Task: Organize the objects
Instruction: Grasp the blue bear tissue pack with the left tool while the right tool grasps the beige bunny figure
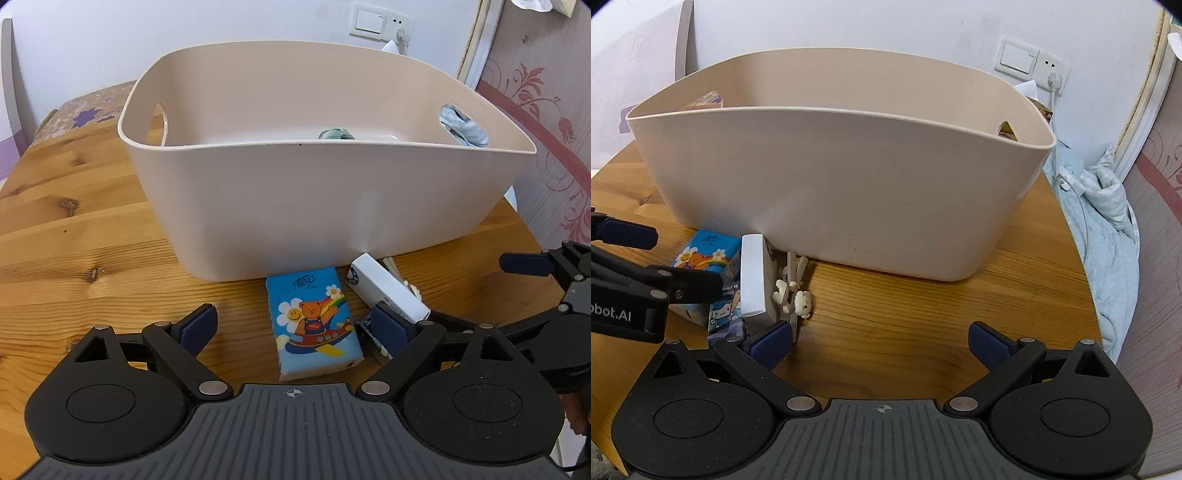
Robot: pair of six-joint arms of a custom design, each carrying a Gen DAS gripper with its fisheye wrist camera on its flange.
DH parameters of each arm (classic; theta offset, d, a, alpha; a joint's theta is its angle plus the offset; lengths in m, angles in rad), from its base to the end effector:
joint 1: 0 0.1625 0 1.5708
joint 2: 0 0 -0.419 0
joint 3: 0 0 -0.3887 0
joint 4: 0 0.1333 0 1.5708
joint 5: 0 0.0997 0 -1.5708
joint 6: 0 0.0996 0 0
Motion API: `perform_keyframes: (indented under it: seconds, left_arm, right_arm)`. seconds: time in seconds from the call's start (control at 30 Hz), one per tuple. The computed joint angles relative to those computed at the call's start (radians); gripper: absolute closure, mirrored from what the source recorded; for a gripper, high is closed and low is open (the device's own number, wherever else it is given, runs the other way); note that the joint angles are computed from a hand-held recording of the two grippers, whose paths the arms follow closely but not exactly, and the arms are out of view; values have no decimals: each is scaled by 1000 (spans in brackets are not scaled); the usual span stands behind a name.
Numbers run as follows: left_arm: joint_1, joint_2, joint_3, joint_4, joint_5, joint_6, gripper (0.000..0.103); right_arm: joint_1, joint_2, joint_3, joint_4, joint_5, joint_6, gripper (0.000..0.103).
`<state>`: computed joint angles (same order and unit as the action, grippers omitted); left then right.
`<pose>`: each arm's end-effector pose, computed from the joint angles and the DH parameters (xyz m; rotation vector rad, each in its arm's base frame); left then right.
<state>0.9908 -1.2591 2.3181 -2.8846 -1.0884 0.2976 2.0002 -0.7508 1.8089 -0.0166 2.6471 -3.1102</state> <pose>-0.0897 -0.4644 0.1622 1.0573 2.4508 -0.4307 0.2225 -0.3764 0.0185 0.0809 -2.0928 0.8273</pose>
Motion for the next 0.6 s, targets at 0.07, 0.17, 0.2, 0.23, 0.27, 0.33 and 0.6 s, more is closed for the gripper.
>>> perform_keyframes:
  seconds: [0.07, 0.17, 0.2, 0.23, 0.27, 0.33, 0.6]
  left_arm:
    - [3, 6, -3, -8, 2, -5, 10]
    - [7, 10, -7, -10, 5, -26, 10]
    - [7, 11, -7, -14, 11, -32, 10]
    - [9, 13, -8, -20, 21, -35, 10]
    - [8, 17, -10, -26, 30, -40, 10]
    - [13, 20, -18, -14, 33, -52, 10]
    - [10, 66, -24, -39, 57, -24, 10]
  right_arm:
    - [-3, -1, 2, -9, -3, -10, 0]
    - [-8, -8, 10, -25, -15, -22, 0]
    - [-10, -12, 15, -30, -19, -28, 0]
    - [-8, -12, 15, -32, -20, -31, 0]
    - [-6, -11, 16, -36, -21, -35, 0]
    - [-3, -15, 24, -56, -22, -49, 0]
    - [-2, -23, 29, -75, -66, -83, 0]
